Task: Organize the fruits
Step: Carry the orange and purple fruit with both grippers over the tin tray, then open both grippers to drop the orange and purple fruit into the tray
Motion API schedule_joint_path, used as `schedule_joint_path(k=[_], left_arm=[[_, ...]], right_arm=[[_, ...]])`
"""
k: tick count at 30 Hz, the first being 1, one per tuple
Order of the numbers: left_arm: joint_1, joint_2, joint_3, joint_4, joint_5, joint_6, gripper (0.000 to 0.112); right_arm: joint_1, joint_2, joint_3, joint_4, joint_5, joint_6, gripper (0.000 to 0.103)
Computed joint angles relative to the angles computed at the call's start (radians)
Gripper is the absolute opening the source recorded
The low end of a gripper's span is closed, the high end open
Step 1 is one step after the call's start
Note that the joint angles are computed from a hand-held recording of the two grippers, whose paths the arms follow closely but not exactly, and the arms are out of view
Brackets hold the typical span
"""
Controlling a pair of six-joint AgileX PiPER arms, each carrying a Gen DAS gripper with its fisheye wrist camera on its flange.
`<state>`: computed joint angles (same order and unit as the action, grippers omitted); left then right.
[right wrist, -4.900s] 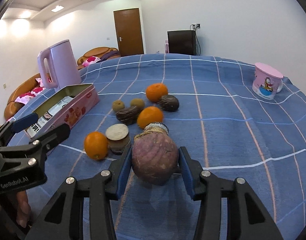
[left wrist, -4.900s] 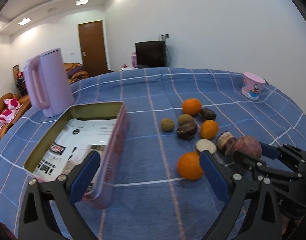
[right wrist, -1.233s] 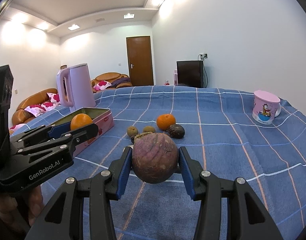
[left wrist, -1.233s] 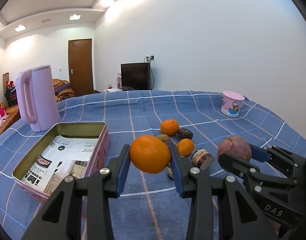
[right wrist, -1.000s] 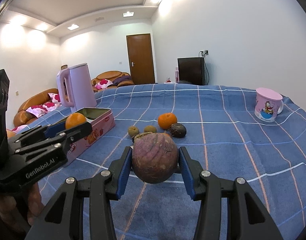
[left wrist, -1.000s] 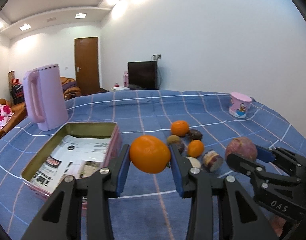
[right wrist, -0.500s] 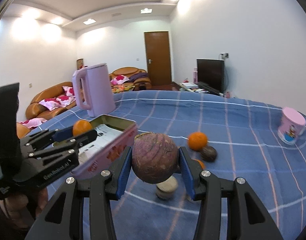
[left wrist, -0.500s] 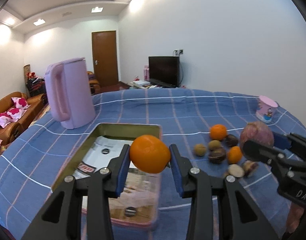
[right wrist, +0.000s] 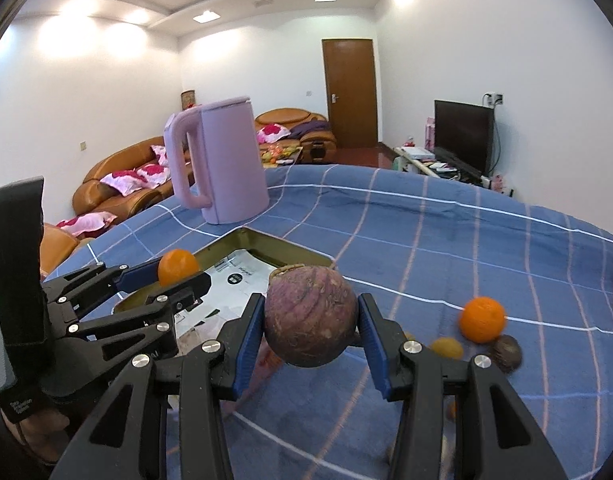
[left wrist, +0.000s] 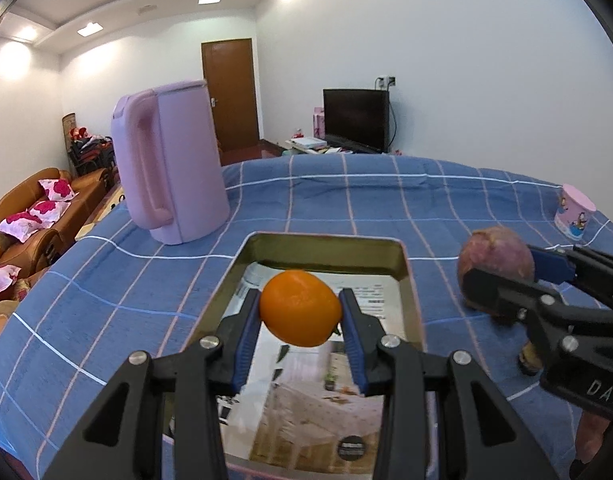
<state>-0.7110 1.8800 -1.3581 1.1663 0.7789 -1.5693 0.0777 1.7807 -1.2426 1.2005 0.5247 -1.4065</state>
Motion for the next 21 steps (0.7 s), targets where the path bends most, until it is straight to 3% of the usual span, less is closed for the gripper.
schedule_joint_path(k=[21], left_arm=[[0.104,0.025,-0.007,-0.075,-0.031,0.090,0.042]], right_arm=[[0.148,0.128,-0.142,-0.257,-0.074,0.207,0.049]])
